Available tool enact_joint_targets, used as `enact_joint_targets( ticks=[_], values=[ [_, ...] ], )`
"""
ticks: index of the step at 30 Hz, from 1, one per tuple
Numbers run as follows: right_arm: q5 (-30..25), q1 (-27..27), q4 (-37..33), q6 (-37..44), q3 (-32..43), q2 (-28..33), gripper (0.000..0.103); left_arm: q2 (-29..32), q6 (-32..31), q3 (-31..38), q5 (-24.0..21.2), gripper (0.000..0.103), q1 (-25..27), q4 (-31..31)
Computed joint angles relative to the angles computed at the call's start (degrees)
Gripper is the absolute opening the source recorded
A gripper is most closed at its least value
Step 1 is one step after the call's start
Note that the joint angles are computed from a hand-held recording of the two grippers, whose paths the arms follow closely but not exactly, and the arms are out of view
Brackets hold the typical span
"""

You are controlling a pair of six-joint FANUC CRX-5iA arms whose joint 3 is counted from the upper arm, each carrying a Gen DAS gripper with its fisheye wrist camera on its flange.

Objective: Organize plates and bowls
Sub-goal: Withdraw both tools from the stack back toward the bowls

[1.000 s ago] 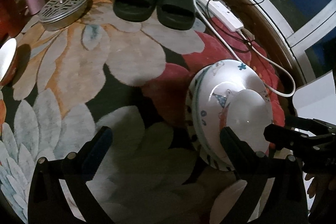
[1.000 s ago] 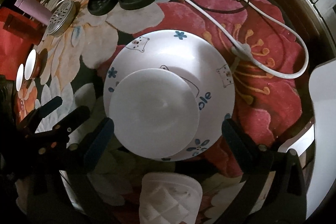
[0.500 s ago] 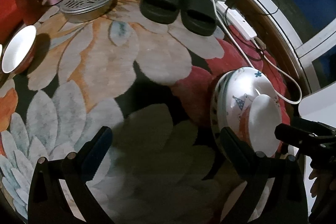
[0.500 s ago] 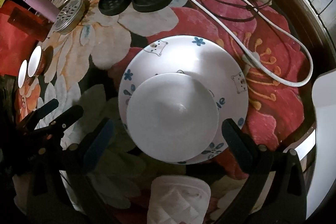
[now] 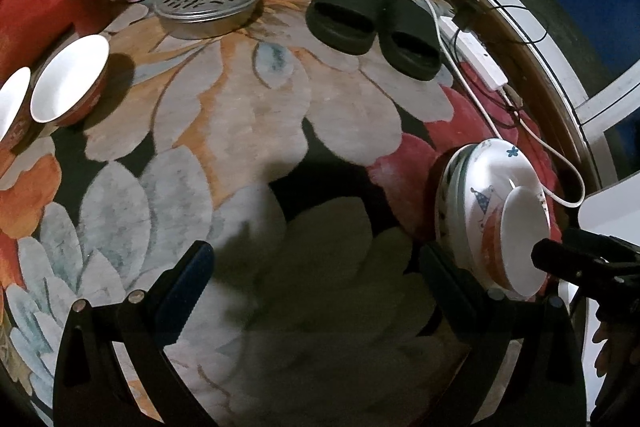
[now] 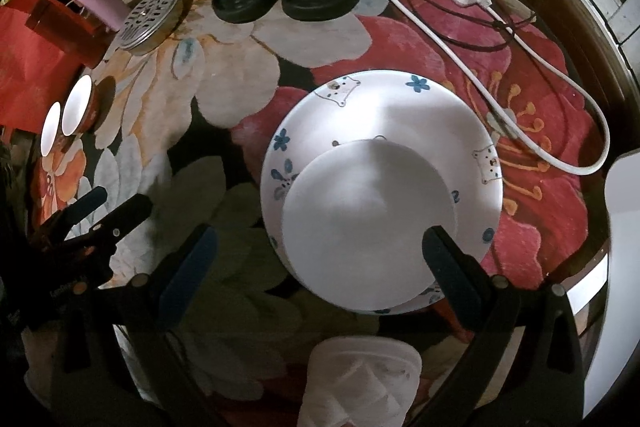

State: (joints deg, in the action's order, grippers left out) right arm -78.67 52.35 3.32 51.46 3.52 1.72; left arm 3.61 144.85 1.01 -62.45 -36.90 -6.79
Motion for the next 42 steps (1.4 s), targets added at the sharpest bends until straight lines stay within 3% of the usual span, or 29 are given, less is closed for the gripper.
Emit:
enact_joint_targets(
  ticks=[30, 42],
  values=[
    [0.7, 5.2, -0.1, 0.8, 3.2, 3.7, 0.103, -10.3, 3.6, -10.1, -2.1, 0.102, 3.5, -1.2],
    [-1.2, 7.7, -1.1, 4.2, 8.6, 7.8, 0.103, -14.5, 4.3, -13.8, -2.7, 0.102, 5.9, -0.8]
  ],
)
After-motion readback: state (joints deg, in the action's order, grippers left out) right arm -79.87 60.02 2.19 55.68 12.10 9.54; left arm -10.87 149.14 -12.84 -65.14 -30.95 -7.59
